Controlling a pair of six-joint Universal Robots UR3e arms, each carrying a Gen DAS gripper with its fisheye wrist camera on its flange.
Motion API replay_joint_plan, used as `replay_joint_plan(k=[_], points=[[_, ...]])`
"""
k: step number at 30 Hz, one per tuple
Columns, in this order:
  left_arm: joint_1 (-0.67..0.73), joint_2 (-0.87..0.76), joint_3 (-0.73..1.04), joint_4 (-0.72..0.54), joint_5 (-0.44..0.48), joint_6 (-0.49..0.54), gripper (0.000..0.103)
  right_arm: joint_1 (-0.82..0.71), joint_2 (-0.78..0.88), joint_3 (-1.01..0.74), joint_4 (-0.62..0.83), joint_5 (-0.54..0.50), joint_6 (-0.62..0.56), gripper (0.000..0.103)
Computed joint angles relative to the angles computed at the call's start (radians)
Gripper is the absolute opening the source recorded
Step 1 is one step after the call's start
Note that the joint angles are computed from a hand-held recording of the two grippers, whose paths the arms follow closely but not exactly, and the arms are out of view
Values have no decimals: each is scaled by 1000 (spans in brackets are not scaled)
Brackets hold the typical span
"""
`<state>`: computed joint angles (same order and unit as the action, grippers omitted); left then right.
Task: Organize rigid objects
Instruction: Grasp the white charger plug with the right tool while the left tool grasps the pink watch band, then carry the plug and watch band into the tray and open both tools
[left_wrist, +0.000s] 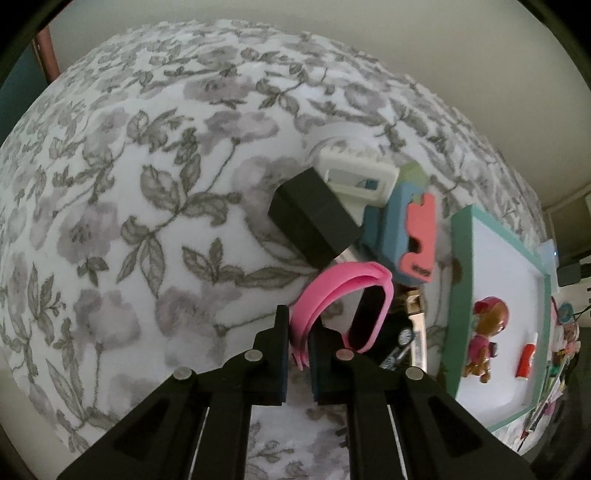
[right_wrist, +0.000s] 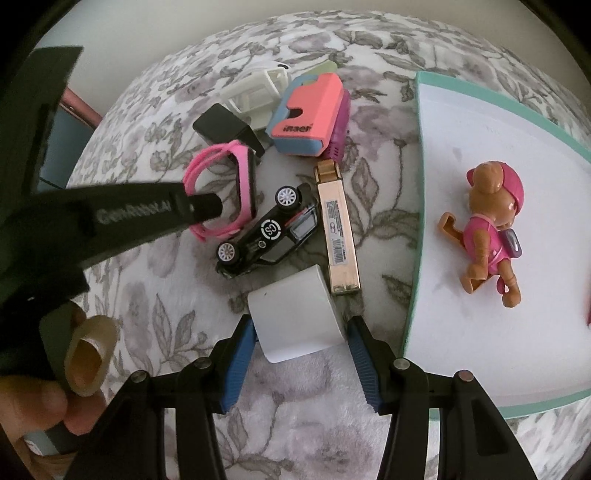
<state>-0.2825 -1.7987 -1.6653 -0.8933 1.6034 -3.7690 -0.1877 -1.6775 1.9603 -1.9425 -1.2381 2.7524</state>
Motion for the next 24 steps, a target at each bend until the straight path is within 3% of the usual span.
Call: replay_joint_plan(k=[11,24], points=[[-18,112,-4,18,80,8,9,-109,-86,-2,122,74,-91,54],[-106,146,53,101,190,18,9,-361,-255,-51,249,221,-169,54]])
